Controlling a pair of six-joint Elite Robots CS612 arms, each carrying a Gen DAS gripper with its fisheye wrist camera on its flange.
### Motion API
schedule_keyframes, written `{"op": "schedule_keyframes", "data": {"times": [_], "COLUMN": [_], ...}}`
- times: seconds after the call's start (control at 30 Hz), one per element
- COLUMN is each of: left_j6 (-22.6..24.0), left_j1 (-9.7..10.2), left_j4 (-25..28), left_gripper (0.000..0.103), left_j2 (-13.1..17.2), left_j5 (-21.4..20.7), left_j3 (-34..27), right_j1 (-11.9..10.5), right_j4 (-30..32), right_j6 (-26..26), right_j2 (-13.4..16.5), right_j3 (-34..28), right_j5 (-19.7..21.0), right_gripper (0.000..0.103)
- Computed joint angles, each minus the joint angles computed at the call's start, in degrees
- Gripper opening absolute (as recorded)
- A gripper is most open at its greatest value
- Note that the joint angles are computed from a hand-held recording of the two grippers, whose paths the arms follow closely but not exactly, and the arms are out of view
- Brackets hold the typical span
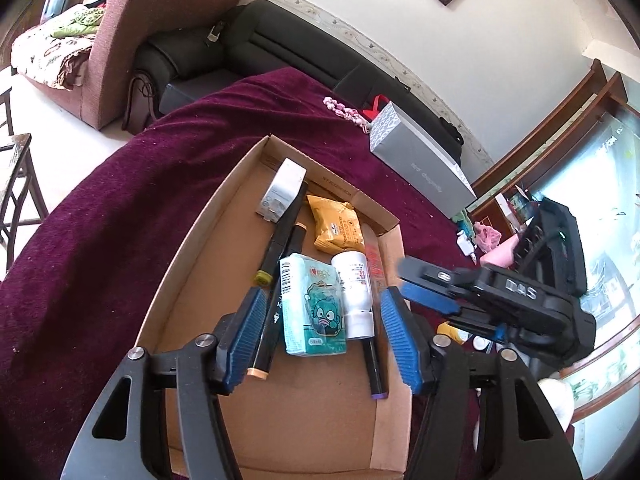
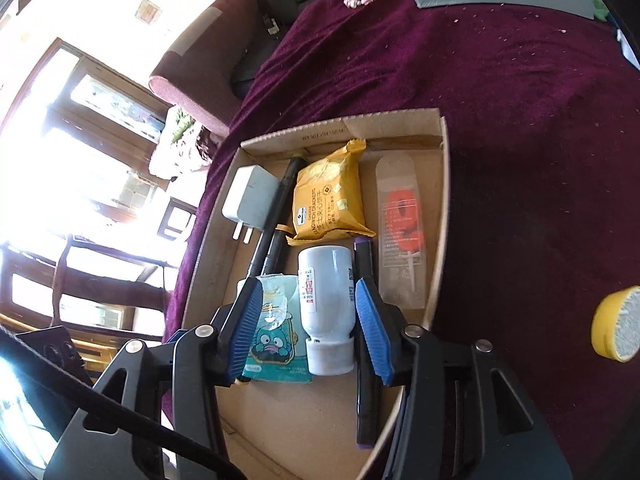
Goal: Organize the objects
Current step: 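Open both grippers to release the items and lift away from the tray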
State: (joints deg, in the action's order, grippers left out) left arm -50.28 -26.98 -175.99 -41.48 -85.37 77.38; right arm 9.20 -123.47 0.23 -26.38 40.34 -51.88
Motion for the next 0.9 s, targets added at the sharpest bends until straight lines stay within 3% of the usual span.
{"op": "schedule_keyframes", "data": {"times": [0.17,0.37,0.53,0.6,0.73,0.9], "left_j6": [-2.1,-1.6,2.8,4.5,7.9,12.0], "left_j1": [0.03,-0.66,-2.01,-2.68,-4.06,-5.53], "left_j4": [-0.3,0.9,1.0,1.5,3.9,8.4], "left_gripper": [0.055,0.055,0.058,0.060,0.060,0.060], "left_j2": [-0.4,-1.1,-1.2,-0.9,0.1,1.5], "left_j5": [0.6,0.8,-0.6,-1.3,-4.3,-7.3], "left_j3": [1.1,1.6,0.2,-0.6,-3.6,-7.3], "right_j1": [-1.5,-4.4,-7.7,-9.2,-12.0,-15.0], "right_j4": [-6.3,-18.5,-29.0,-32.6,-39.0,-44.9], "right_j6": [2.2,7.0,12.5,14.2,18.2,23.4], "right_j2": [-3.5,-8.5,-12.3,-13.9,-16.4,-17.3], "right_j3": [6.8,17.9,26.7,30.3,36.0,40.6], "right_j5": [0.4,1.0,1.5,0.3,-2.7,-3.2], "right_gripper": [0.055,0.056,0.057,0.063,0.064,0.069]}}
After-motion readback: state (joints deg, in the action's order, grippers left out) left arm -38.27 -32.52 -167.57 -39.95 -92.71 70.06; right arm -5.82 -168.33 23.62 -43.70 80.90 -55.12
